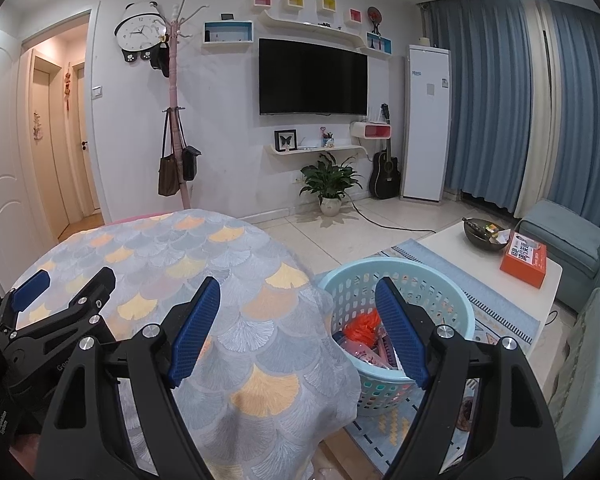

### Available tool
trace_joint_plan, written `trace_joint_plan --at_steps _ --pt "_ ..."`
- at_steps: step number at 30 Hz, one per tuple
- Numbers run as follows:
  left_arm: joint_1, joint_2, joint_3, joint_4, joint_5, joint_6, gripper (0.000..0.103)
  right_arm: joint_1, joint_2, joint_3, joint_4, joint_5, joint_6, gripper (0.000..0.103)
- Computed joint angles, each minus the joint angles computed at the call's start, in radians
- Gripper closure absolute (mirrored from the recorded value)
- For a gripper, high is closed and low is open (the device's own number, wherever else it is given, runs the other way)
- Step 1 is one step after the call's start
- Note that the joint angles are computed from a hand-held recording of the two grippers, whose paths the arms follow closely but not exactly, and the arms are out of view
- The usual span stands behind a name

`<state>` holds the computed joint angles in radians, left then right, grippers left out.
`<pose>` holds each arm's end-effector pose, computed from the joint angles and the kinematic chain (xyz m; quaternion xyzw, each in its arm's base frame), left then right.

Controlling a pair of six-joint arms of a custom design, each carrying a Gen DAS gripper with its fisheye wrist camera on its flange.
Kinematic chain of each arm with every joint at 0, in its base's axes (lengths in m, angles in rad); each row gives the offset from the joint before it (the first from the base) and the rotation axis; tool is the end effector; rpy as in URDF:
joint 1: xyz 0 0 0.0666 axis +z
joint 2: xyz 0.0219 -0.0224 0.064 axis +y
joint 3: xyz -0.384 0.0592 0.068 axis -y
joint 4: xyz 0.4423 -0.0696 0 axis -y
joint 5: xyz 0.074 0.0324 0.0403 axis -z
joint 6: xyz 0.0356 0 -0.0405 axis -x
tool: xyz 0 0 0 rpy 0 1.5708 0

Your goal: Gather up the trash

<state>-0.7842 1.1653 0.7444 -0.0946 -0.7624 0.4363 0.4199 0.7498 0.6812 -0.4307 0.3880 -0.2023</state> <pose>0.3168 -0.2818 0.2802 -0.0457 0.8223 -0.0044 0.5672 0.2999 0.1187 0.3604 0.0062 0.8495 -0.0045 0.5276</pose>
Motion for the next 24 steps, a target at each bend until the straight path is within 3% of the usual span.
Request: trace_joint_plan --at_steps 24 --pt "-0.002 0.002 0.000 -0.007 -0.004 0.006 0.007 -0.014 0.005 -0.007 0.001 -0.014 -0.001 0.027"
